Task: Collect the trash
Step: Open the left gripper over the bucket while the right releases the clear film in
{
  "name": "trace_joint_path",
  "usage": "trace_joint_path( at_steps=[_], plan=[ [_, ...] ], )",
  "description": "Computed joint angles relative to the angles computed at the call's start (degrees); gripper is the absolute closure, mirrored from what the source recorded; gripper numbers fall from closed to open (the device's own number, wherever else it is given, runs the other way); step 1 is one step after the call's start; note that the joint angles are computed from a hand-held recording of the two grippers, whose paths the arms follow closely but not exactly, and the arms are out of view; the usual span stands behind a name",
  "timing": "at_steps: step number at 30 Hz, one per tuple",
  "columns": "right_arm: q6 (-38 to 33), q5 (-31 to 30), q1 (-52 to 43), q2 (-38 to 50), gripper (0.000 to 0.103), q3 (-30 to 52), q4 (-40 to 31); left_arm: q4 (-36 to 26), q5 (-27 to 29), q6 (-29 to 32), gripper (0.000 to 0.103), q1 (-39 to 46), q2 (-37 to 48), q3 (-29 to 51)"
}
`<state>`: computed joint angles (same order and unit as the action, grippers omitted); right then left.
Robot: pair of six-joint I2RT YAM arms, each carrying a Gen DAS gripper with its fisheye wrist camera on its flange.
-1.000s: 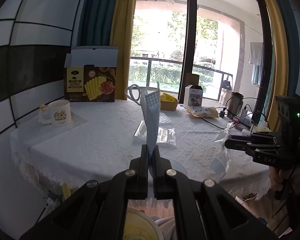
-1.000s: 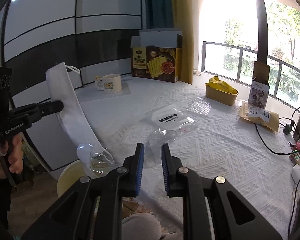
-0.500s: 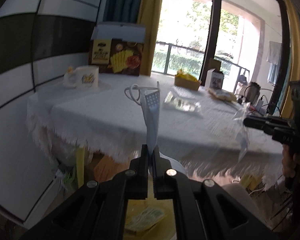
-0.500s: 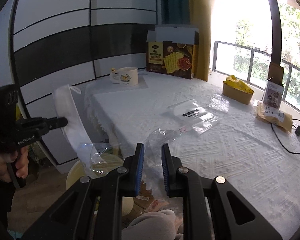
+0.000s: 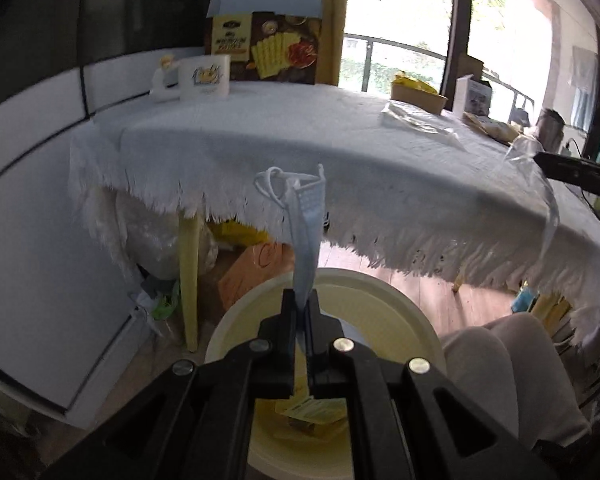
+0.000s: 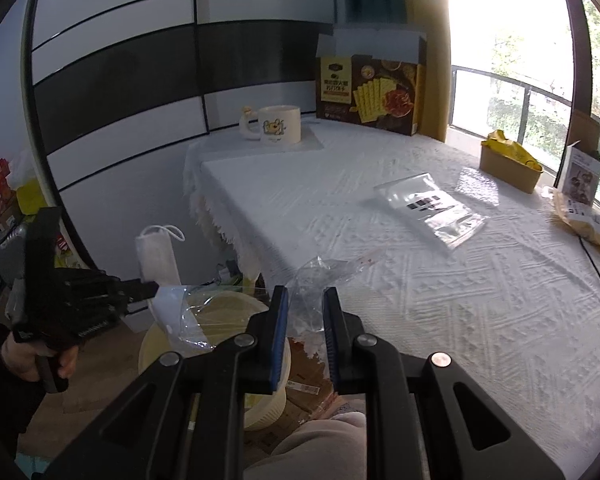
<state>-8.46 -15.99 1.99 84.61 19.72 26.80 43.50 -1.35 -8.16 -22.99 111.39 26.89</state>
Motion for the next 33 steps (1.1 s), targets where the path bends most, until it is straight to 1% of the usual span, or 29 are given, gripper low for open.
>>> trace_joint_path(
  at_steps=[2,4,6,8,9,13,18,22,27,33],
  plan=[
    [0.0,0.2,0.7,2.0,0.087,0.7,0.9,-0.3,0.9,-0.7,0.095,1.0,2.0,1.2],
    [-0.1,0.2,1.0,3.9,0.087,1.6,1.4,-0.9,1.8,-0.9,0.087,1.7,2.4,1.7],
    [0.0,0.2,1.5,5.3,0.087,2.4,1.7,-0.9,3.1,-0.9,0.065,2.2,2.4,1.4],
    [0.1,0.2,1.9,6.6,0.087,3.0,2.3,-1.5,3.3,-0.6,0.056,2.2,2.0,0.9],
    [0.3,0.4,2.2,6.9,0.087,3.0,2.6,-1.3,3.5,-0.3,0.055,2.2,1.7,0.2],
    [0.7,0.6,3.4,9.7,0.087,3.8,4.4,-0.6,2.4,0.5,0.053,2.6,0.4,-2.2],
    [1.7,1.2,6.1,12.4,0.087,4.1,6.1,4.7,2.4,-1.1,0.053,5.4,-4.1,-8.8],
    [2.3,3.3,10.1,16.0,0.087,5.5,7.4,8.4,3.6,-1.2,0.052,9.6,-6.0,-12.8],
    [4.0,6.1,15.6,22.8,0.087,9.8,8.0,10.6,5.1,-0.7,0.051,14.2,-5.9,-15.0],
    [6.2,7.7,19.4,29.8,0.086,16.7,5.8,13.7,7.7,0.2,0.051,19.4,-4.4,-16.6]
  ],
)
